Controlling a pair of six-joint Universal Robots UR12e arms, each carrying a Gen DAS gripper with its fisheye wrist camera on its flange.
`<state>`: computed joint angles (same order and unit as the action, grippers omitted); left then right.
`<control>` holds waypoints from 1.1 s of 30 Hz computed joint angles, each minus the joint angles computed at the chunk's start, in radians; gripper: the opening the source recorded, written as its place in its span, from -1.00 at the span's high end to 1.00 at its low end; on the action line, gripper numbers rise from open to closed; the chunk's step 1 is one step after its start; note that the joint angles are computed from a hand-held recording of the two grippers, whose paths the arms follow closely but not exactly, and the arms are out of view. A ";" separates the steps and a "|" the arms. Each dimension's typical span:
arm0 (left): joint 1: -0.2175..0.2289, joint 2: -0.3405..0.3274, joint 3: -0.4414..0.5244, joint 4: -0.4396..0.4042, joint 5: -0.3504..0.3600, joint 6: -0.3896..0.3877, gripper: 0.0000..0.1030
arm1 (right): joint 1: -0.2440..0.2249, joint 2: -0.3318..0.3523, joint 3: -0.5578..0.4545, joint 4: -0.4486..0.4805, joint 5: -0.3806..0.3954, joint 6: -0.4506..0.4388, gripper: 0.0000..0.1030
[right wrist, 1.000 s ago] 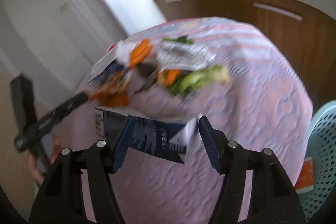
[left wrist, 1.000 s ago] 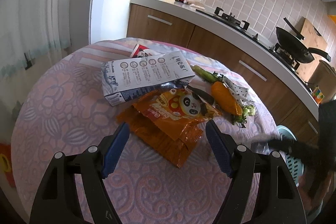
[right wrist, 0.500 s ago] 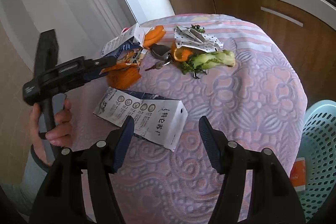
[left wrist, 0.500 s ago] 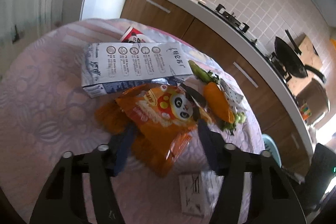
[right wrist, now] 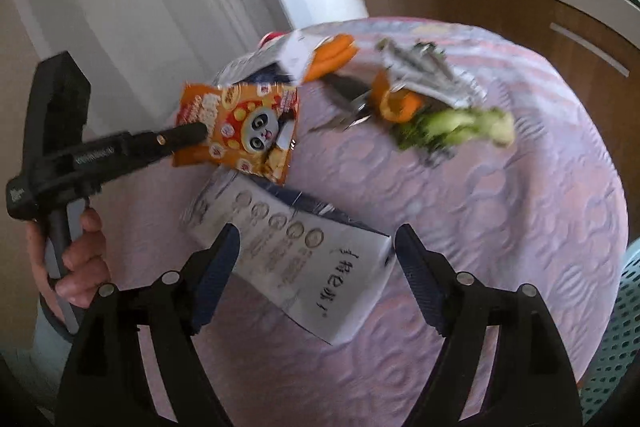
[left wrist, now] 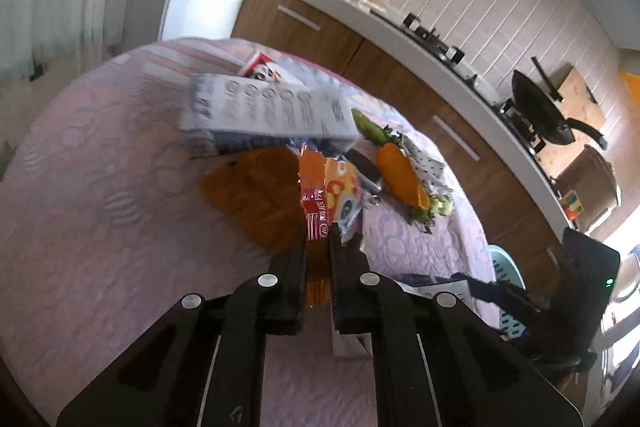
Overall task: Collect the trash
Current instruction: 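Grasp the panda snack wrapper with left tool while right tool grasps the white milk carton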
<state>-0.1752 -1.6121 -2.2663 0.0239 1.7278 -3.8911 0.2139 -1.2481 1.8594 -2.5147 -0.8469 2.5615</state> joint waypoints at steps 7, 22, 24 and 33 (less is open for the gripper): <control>-0.044 0.060 -0.049 0.023 0.139 -0.032 0.89 | 0.007 -0.069 0.052 0.174 0.023 -0.160 -0.48; -0.067 0.104 -0.096 0.009 0.202 -0.058 0.92 | 0.117 -0.049 0.082 -0.117 -0.170 -0.132 -0.18; -0.073 0.102 -0.090 0.011 0.206 -0.048 0.92 | 0.116 -0.051 0.096 -0.167 -0.182 -0.115 -0.15; -0.121 0.064 -0.026 0.026 0.236 0.020 0.92 | 0.017 -0.100 0.147 -0.328 -0.147 0.050 -0.14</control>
<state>-0.2960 -1.5483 -2.2918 0.0503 1.9636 -3.8714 0.2306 -1.3482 2.0062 -2.8423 -0.9939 2.6114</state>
